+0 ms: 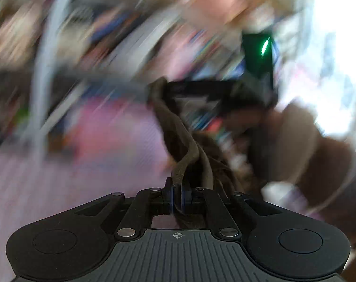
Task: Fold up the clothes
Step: 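Lift the pants up with both grippers to shake them out, then lower the pants onto the table and open the right gripper while the left keeps holding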
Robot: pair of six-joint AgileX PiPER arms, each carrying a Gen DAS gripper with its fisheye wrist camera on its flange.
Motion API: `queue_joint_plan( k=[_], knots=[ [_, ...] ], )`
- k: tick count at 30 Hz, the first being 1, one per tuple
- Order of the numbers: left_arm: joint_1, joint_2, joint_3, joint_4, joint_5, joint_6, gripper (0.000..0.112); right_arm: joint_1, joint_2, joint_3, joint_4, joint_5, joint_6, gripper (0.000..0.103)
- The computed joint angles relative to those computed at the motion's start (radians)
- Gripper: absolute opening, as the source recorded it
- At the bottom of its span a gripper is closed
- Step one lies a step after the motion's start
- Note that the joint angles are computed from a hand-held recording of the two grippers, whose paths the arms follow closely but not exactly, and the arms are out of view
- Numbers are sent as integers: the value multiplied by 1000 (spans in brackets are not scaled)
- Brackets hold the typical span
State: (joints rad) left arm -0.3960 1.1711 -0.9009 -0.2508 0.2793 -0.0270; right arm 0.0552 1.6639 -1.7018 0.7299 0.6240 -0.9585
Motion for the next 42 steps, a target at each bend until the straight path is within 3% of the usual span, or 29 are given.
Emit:
queue_joint_plan(
  k=[3, 8, 13, 15, 16, 17, 22, 25, 27, 30, 34, 35, 37, 42],
  knots=[
    [84, 29, 97, 65, 56, -54, 4, 130, 76, 37, -261, -25, 222, 4],
    [293, 13, 129, -169, 151, 243, 4, 295, 211, -18, -490, 2, 459, 4],
    [438, 47, 54, -210, 256, 356, 5, 415, 321, -168, -622, 16, 595, 7],
    [483, 65, 38, -206, 292, 376, 5, 442, 371, -229, -659, 107, 630, 22],
    [506, 72, 34, -209, 307, 388, 6, 451, 383, -233, -664, 136, 640, 40],
    [529, 73, 35, -221, 322, 404, 7, 444, 363, -197, -628, 141, 610, 48],
    [610, 61, 54, -297, 354, 544, 11, 365, 136, 153, -348, 25, 428, 54],
    [712, 63, 53, -454, 395, 731, 11, 250, -35, 386, -106, 13, 306, 55],
    [769, 51, 51, -529, 418, 805, 12, 165, -152, 537, -76, 5, 332, 55],
    [814, 83, 27, -640, 436, 883, 12, 63, -291, 694, -157, -21, 482, 53],
    [722, 166, -44, -665, 392, 850, 15, -39, -445, 833, -344, -44, 778, 52],
    [695, 179, -55, -675, 378, 844, 19, -37, -476, 866, -418, -68, 878, 52],
    [651, 203, -64, -719, 339, 837, 38, -33, -529, 924, -573, -97, 1078, 51],
    [556, 275, -96, -647, 255, 773, 39, 39, -594, 991, -875, -37, 1513, 50]
  ],
)
